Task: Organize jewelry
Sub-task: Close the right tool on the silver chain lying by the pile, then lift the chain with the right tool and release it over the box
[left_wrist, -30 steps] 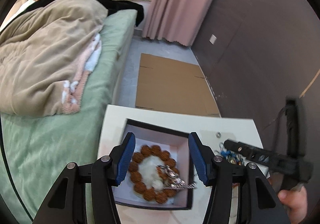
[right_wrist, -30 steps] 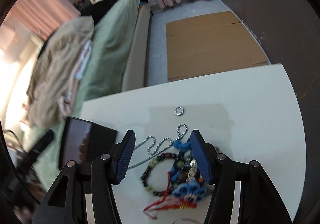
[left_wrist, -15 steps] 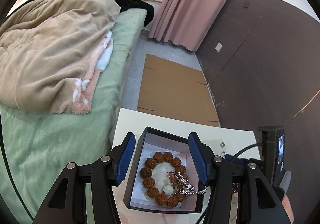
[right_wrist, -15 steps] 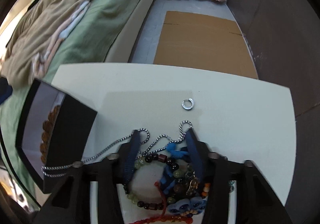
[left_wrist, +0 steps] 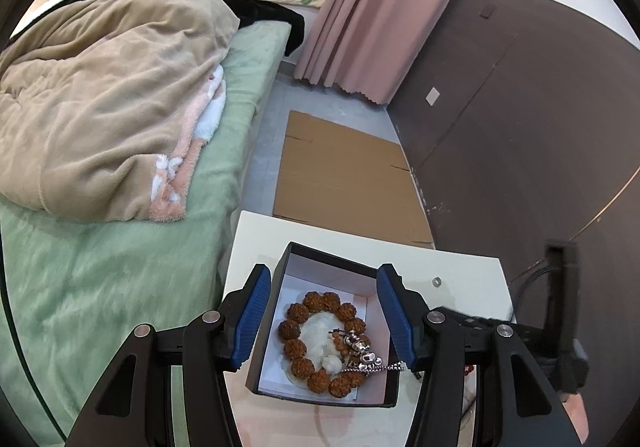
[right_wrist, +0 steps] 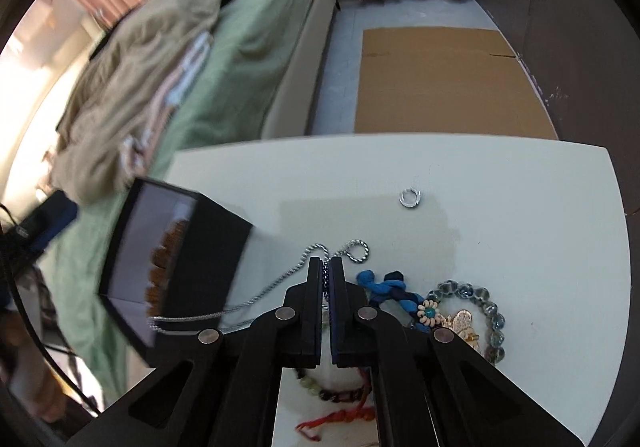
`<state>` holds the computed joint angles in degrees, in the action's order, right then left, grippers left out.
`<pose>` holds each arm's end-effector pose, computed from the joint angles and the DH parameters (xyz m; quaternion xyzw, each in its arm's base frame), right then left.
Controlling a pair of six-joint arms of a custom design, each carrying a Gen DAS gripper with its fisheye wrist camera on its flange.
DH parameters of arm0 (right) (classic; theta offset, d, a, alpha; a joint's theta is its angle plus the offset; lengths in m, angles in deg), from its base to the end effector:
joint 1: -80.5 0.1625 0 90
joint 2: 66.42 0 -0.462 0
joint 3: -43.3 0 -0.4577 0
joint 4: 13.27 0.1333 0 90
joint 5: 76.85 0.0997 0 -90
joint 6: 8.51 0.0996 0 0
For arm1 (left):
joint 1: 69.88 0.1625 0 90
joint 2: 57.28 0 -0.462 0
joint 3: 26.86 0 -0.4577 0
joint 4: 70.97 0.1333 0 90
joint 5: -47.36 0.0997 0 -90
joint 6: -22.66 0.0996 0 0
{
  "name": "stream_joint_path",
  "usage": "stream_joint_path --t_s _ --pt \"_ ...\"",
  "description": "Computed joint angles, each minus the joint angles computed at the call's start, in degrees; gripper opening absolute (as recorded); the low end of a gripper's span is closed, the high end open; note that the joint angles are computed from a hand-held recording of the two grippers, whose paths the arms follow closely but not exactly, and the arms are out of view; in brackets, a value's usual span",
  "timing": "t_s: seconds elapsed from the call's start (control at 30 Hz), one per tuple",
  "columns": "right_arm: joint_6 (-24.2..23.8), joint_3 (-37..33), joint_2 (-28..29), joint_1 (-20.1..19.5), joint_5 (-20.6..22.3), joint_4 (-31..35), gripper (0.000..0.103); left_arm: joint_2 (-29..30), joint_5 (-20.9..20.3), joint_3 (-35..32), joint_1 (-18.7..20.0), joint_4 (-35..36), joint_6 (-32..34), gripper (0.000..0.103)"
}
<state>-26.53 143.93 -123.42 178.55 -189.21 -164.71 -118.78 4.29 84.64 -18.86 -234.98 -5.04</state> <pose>0.1933 -0.6857 0.1770 0.1894 -0.9510 0.1346 0.2040 -0.2383 -0.6220 0.1963 0.0058 0.9010 -0.3735 0.2205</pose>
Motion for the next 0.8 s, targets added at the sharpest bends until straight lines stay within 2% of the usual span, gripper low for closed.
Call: stream_joint_path --t_s 0.27,0.43,0.6,0.7,0.8 --pt "-0.2 2.5 -3.8 2.1 6.2 -5.0 0.003 -1.4 -0.5 1.6 -1.0 -0.6 -0.2 0.056" --pt "-0.5 2.8 -6.3 5.4 6.9 -6.7 0.003 -2.0 0.1 2.8 -2.3 -3.6 2.7 0.057" --pt "-1.6 1.4 -7.3 10.4 5.7 -7.7 0.003 -2.9 -0.2 4.2 -2.9 -6.9 3.8 0.084" --pt "-2.0 0.1 -7.5 12.9 5.6 -7.8 0.003 -3.7 0.1 4.9 -3.1 -8.6 4.0 0.092" --pt "-2.1 -1.1 -6.9 15.2 5.6 -7.4 0.003 -4.8 0.4 5.8 -2.9 -9.3 2.8 0.092"
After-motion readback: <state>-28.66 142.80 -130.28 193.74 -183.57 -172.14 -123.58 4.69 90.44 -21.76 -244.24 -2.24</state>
